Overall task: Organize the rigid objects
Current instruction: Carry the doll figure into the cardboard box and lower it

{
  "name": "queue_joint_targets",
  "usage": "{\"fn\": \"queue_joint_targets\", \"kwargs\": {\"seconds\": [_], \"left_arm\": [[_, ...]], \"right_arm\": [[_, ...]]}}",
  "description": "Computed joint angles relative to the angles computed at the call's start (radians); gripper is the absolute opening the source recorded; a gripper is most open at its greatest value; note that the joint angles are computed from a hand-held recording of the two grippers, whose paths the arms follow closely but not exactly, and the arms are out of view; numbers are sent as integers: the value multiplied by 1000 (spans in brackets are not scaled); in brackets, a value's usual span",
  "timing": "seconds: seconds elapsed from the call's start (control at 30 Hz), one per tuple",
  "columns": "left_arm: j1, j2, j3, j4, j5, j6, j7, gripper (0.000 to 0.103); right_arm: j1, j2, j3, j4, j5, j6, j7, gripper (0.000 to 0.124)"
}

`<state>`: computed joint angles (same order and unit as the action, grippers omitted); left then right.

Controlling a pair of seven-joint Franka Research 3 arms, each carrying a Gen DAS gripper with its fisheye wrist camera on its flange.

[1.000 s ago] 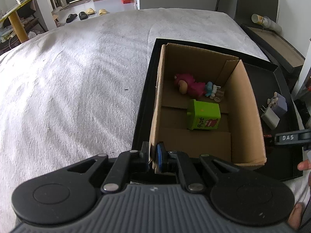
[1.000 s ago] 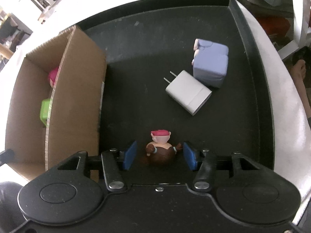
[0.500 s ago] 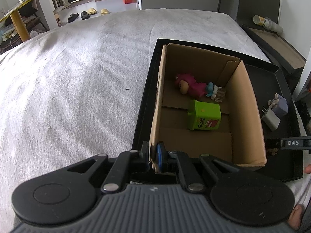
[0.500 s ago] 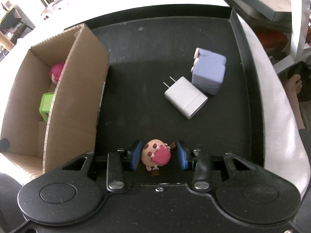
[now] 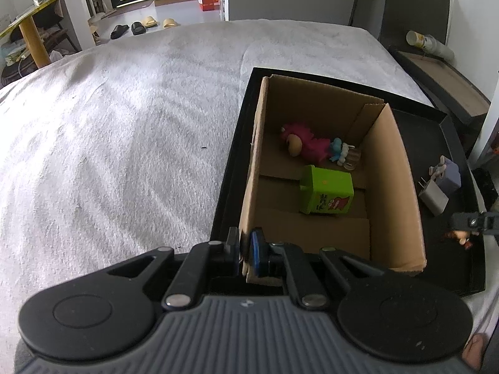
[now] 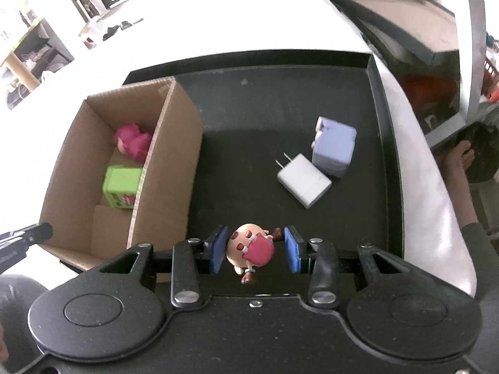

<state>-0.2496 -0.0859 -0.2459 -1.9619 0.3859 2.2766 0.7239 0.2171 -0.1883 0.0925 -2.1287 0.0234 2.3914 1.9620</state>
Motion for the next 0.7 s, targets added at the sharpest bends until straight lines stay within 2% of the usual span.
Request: {"fn": "queue_joint_targets", "kwargs": {"seconds": [0.37, 0.7], "left_arm": [[10, -23, 9, -37, -36, 50, 25, 7], [21, -42, 18, -74, -80, 104, 47, 6]], "right_arm": [[-1, -29, 5, 30, 1, 39, -8, 39], [20, 6, 17, 96, 9, 58, -27, 39]]}}
